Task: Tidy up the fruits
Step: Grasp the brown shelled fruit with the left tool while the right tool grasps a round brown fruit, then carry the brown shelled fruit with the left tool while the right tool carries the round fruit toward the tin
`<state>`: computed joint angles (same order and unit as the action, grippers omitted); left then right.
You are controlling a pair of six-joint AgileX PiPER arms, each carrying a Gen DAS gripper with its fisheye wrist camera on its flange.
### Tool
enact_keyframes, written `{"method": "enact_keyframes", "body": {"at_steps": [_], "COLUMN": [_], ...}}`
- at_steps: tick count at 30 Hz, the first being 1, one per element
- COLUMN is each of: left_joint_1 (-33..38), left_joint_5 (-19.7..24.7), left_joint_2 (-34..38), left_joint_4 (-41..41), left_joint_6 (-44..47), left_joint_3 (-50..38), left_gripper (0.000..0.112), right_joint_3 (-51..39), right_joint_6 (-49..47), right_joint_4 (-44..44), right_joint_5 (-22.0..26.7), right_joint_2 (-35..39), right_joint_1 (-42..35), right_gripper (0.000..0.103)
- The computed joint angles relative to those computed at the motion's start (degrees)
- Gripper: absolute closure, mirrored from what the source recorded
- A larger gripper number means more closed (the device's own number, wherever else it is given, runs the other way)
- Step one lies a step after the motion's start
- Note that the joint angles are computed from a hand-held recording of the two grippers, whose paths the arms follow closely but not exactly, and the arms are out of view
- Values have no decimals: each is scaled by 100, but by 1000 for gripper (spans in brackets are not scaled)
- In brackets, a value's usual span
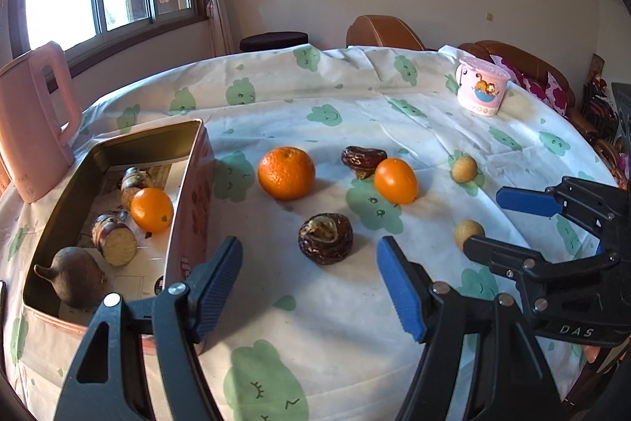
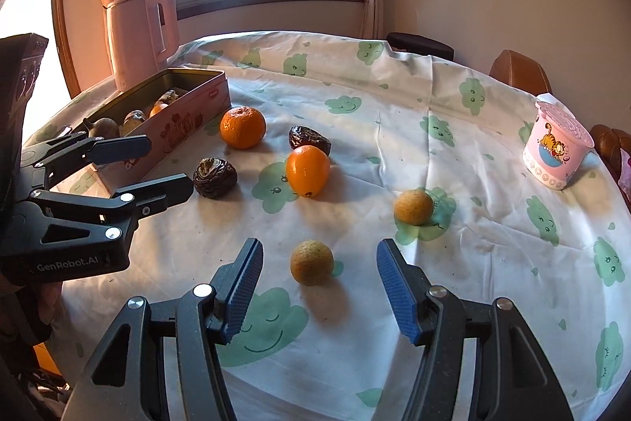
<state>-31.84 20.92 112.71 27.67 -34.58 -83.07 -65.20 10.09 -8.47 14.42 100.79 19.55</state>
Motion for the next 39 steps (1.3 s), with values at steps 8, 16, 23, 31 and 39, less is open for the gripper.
{"method": "enact_keyframes", "body": {"at_steps": [8,16,23,31,39], "left_joint_1": [152,246,264,250,136], "left_joint_5": [669,1127,844,349,-178], "left_joint_2": [640,1060,918,663,387], "left_joint_4": [-1583,-2422,-2813,-2728,-1569], "left_joint_6": [1658,2446,2877,2806,1672], "left_joint_3": [-1061,-1653,-1415,-1012,-551], "left_gripper": [54,74,75,75,75], "right_joint_3": [-385,-613,-730,-715,-348], "right_joint_6": [-1202,-1603,-2027,-1594,-1377], "right_joint_4": [1161,1485,1997,1571,1266], "right_joint_5": [348,569,511,204,-311], "right_joint_2": [340,547,599,619,399], "right_joint_1": [-139,-199,-270,-126,-44], "right_gripper": [60,76,76,76,76]}}
